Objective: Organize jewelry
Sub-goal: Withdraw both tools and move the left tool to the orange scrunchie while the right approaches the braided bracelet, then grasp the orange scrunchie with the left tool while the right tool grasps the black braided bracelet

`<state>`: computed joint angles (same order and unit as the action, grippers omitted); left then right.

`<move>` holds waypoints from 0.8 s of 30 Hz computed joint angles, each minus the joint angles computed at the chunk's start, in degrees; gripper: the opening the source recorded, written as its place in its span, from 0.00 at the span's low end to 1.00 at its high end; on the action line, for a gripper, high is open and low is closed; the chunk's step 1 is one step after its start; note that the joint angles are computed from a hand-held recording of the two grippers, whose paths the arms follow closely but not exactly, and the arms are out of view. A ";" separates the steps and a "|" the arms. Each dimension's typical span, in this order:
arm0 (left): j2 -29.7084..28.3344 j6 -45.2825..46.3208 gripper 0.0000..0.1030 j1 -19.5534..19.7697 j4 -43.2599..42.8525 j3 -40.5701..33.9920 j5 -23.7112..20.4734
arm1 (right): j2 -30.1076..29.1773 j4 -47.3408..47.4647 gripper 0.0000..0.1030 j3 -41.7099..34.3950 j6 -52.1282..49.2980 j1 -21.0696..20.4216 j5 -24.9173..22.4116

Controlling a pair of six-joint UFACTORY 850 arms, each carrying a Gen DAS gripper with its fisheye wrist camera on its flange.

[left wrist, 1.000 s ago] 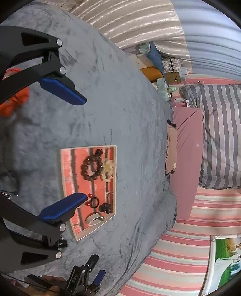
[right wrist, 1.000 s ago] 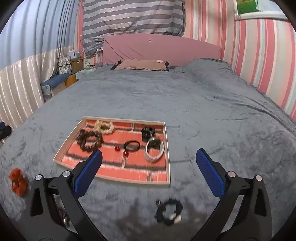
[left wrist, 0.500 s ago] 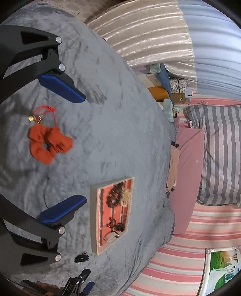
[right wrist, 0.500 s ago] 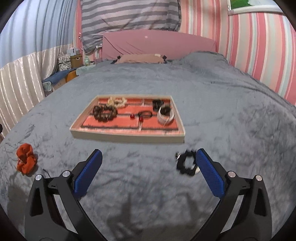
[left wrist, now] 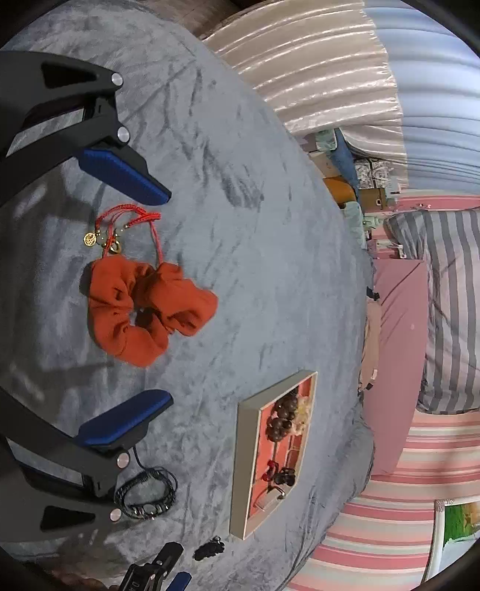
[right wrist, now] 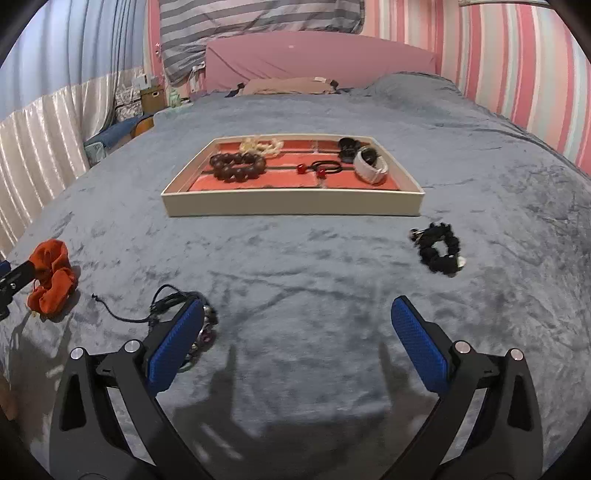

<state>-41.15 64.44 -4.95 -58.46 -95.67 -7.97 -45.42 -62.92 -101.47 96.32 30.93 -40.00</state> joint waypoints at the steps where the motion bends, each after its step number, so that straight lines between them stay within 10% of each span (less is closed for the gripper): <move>1: -0.22 0.61 0.95 0.06 -0.54 -0.13 0.05 | -0.49 0.60 0.96 -0.72 -0.64 0.12 -0.20; 14: -4.23 -5.15 0.92 0.74 3.69 -5.22 -2.78 | -5.81 7.64 0.96 -8.34 -9.14 0.26 -0.91; 24: -6.89 -9.93 0.56 1.15 8.97 -8.67 -7.99 | -8.25 13.26 0.73 -10.99 -15.08 -0.36 0.19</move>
<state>-48.04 54.51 -3.80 -49.49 -104.34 -15.96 -53.67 -49.65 -112.46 81.24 30.57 -39.81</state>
